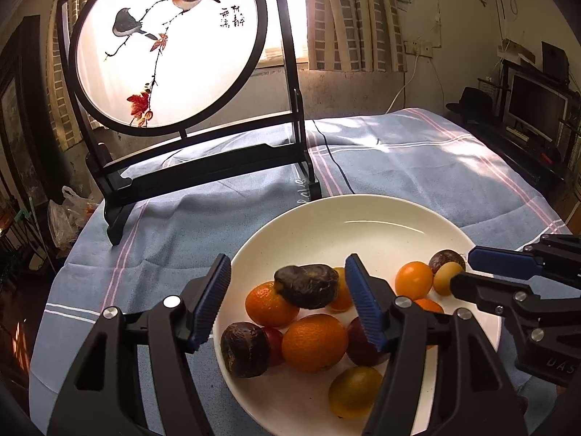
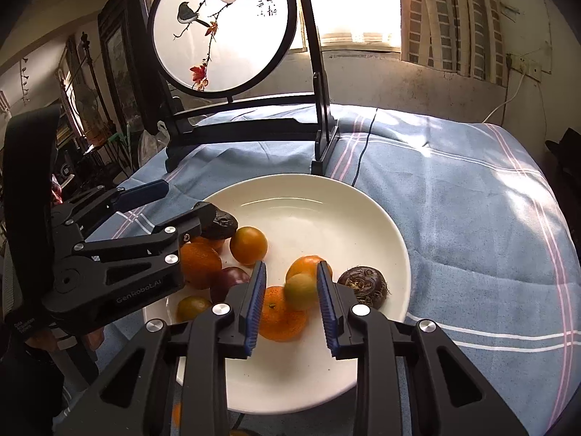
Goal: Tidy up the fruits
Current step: 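Place the brown fruit and yellow fruit on the plate and open both tools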
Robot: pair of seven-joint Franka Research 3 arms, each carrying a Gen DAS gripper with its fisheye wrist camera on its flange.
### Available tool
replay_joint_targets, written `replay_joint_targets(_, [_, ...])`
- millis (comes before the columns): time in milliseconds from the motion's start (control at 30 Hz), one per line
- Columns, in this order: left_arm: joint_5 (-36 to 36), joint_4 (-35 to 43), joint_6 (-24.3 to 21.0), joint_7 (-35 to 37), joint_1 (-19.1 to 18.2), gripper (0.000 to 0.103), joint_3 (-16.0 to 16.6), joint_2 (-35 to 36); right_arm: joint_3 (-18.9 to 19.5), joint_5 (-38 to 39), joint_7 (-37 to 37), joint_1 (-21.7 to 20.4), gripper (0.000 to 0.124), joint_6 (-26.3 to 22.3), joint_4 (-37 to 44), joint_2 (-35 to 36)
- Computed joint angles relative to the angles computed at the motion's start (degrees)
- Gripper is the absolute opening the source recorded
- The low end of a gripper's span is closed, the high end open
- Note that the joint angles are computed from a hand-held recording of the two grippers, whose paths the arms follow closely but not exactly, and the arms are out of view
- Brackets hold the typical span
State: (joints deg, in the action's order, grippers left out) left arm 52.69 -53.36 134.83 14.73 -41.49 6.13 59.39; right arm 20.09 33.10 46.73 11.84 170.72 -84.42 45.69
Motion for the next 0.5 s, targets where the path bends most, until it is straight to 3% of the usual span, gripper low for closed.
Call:
replay_joint_targets(167, [0.9,-3.6,0.5,-2.5,0.0,0.064,0.4,-2.5,0.9,0.4,-0.9,-0.7,0.031,0.7,-0.9,-0.6])
replay_joint_targets(267, [3.1,-7.9,1.6,-6.0,-0.3,0.064,0.9,-5.7,3.4,1.4,-3.2,-2.6,0.031,1.7,-2.6,-1.7])
replay_joint_targets(333, [5.5,-11.5,2.7,-9.2,-0.7,0.064,1.2,-8.7,6.4,3.0,-6.1,-5.0,0.032,2.3,-4.6,-3.1])
replay_joint_targets(400, [9.2,-15.8,4.0,-13.5,-1.4,0.064,1.5,-12.2,11.8,6.1,-11.3,-9.2,0.033,4.3,-8.3,-5.1])
replay_joint_targets(500, [16.3,-22.5,6.4,-19.8,-2.9,0.076,1.5,-17.5,20.0,11.8,-19.5,-16.5,0.039,7.1,-16.2,-8.9])
